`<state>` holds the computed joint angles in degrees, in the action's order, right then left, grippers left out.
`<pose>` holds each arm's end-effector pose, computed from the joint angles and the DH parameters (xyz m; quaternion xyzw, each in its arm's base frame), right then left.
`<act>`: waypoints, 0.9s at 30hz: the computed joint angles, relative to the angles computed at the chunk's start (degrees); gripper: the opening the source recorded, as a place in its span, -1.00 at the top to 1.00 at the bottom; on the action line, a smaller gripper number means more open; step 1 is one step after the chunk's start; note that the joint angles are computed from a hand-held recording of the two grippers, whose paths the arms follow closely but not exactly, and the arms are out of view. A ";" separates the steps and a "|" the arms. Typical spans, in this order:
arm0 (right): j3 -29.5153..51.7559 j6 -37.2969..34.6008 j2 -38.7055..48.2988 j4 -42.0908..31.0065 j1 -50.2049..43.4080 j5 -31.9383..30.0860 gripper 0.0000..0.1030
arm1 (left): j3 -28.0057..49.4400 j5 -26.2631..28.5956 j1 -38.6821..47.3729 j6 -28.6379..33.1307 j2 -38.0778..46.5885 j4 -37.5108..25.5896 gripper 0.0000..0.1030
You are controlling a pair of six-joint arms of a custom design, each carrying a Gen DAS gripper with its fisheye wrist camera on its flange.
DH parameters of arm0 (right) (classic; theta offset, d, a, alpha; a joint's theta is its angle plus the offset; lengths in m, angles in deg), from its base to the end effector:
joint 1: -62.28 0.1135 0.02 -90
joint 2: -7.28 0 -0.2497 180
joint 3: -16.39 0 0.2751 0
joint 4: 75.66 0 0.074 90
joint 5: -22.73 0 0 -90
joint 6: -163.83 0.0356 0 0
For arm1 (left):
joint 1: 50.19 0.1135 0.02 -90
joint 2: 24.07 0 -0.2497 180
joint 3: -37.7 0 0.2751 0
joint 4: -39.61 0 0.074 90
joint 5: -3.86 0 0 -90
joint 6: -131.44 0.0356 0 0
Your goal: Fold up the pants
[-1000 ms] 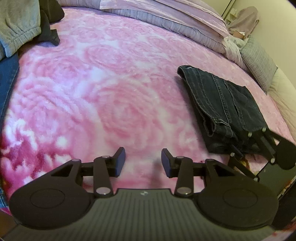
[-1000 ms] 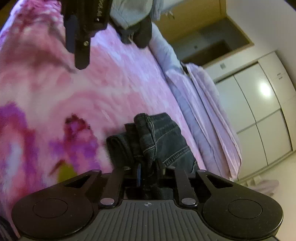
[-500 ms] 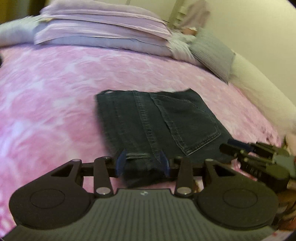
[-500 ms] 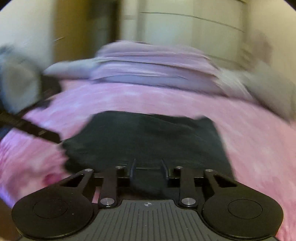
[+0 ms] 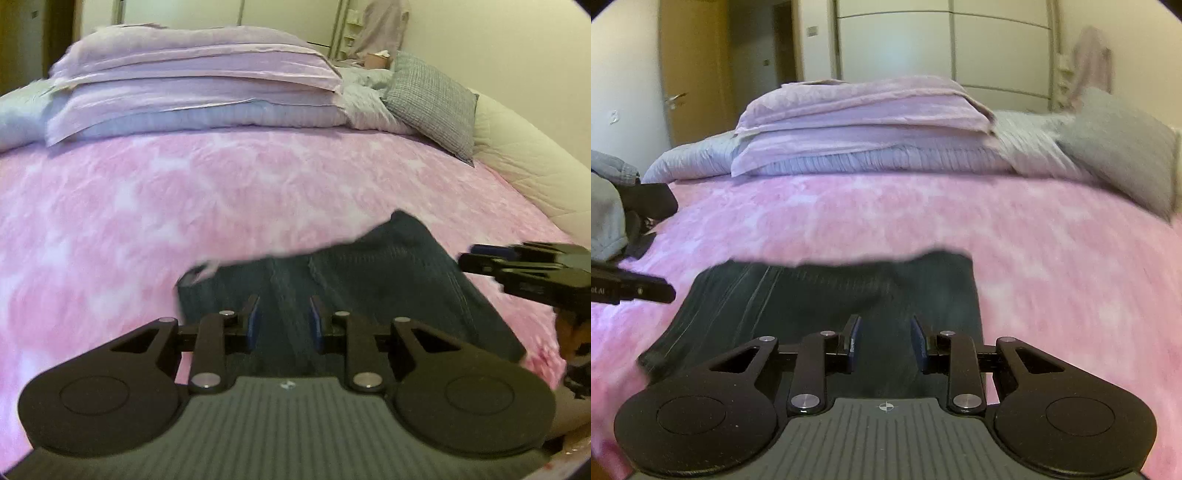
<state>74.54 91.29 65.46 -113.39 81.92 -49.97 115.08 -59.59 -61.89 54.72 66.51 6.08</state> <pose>0.2379 0.0737 0.2594 0.0493 0.8888 0.0104 0.4556 0.3521 -0.0892 0.2233 0.2783 0.8650 -0.2085 0.3617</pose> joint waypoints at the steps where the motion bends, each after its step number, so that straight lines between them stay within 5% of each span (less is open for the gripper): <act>1: 1.97 -2.00 4.94 2.91 -2.50 -2.14 0.49 | 1.84 -0.62 -1.33 -0.86 2.77 1.04 0.58; 6: 9.00 -12.16 24.30 12.90 -12.82 -14.78 0.52 | 4.73 -9.84 -5.67 -2.41 13.11 8.00 0.56; 9: 12.59 -15.35 33.52 17.32 -15.82 -9.75 0.58 | 1.55 -7.89 -4.41 -3.72 14.29 13.43 0.56; 11: 14.36 -14.39 36.60 18.28 -19.64 -14.25 0.65 | 0.58 -8.23 -4.52 -2.79 13.99 14.89 0.55; 13: 15.19 -13.80 36.57 18.39 -20.85 -14.48 1.00 | 2.03 -7.95 -4.21 -3.19 14.08 13.21 0.55; 16: 14.55 -10.26 32.98 15.67 -19.46 -2.17 1.00 | 1.55 -8.07 -3.04 -5.32 11.34 12.09 0.59; 21: 1.00 -6.50 8.08 6.48 -17.04 -9.69 0.98 | -6.18 -2.63 0.30 -1.89 -0.67 6.39 0.60; 24: -5.61 -0.67 -6.45 -3.82 -6.69 -4.17 0.94 | -12.18 -2.35 0.64 0.47 -8.05 2.29 0.60; 27: -8.22 8.99 -10.59 -11.21 5.20 2.23 0.91 | -16.19 -5.52 -0.68 1.19 -10.42 1.35 0.60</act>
